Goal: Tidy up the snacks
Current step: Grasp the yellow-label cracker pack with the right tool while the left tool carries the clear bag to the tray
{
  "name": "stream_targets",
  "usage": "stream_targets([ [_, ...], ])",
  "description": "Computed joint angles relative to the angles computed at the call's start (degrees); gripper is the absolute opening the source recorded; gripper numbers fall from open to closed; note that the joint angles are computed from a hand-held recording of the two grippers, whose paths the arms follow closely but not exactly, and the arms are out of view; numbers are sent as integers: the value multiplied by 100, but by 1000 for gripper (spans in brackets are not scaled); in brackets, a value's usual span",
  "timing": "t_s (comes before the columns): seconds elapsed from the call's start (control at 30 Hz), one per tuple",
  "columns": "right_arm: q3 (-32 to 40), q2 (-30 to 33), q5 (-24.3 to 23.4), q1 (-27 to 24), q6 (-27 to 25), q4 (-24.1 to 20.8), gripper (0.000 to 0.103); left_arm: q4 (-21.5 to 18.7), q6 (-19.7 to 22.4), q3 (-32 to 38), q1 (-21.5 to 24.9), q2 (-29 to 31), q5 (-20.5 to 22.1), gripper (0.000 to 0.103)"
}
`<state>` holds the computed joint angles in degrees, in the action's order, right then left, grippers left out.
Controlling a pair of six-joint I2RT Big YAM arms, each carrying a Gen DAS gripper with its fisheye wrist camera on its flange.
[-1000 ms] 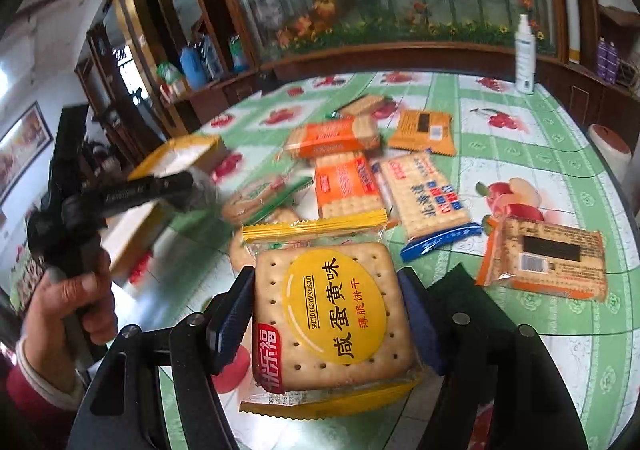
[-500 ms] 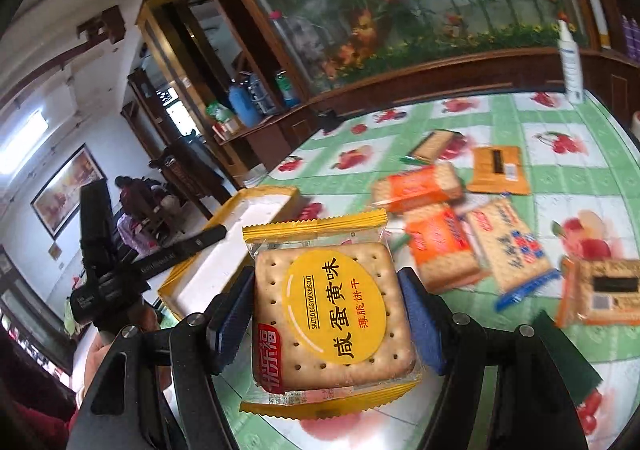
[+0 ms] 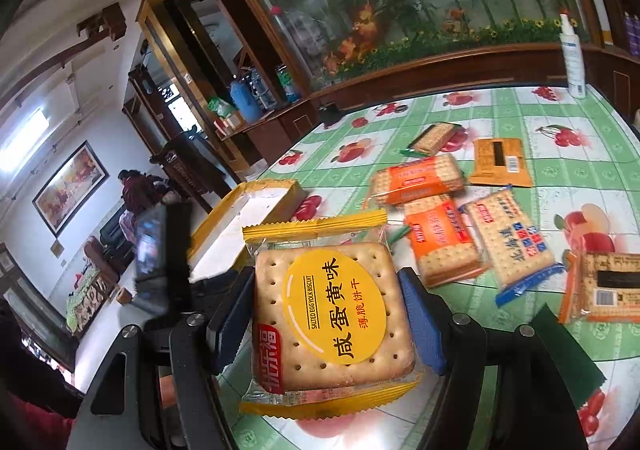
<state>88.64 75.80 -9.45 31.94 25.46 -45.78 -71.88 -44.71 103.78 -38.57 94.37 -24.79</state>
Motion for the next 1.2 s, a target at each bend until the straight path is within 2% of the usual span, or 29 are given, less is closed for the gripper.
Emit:
stream_targets([
  [0.07,-57,-27,-44,-53,50,29,72,179,61,-109,14,-23,91,86],
  [0.1,-71,-30,-57,-70,73,45,72,271,143,-131,3,-43,113,66],
  [0.17,-89,-24,-77,-79,85,61,72,597,333,-316,16,-192,250,53],
  [0.2,-84,-13,-78,-75,87,67,72,668,390,-363,28,-232,325,50],
  [0.3,-61,11,-59,-49,71,72,72,940,625,-561,27,-388,417,47],
  [0.47,59,77,58,34,-7,-2,72,1050,979,-592,-158,-599,-96,46],
  [0.67,379,284,135,184,-133,-154,72,1096,1187,-621,-54,-924,-469,46],
  [0.93,1074,838,42,525,-358,-345,71,1073,1140,-1046,417,-1485,-772,47],
  [1.1,1772,1432,-75,808,-468,-456,71,1077,1157,-1394,870,-1735,-689,47],
  [1.2,2437,1981,-189,985,-489,-542,71,1077,1169,-1582,1186,-1829,-540,47],
])
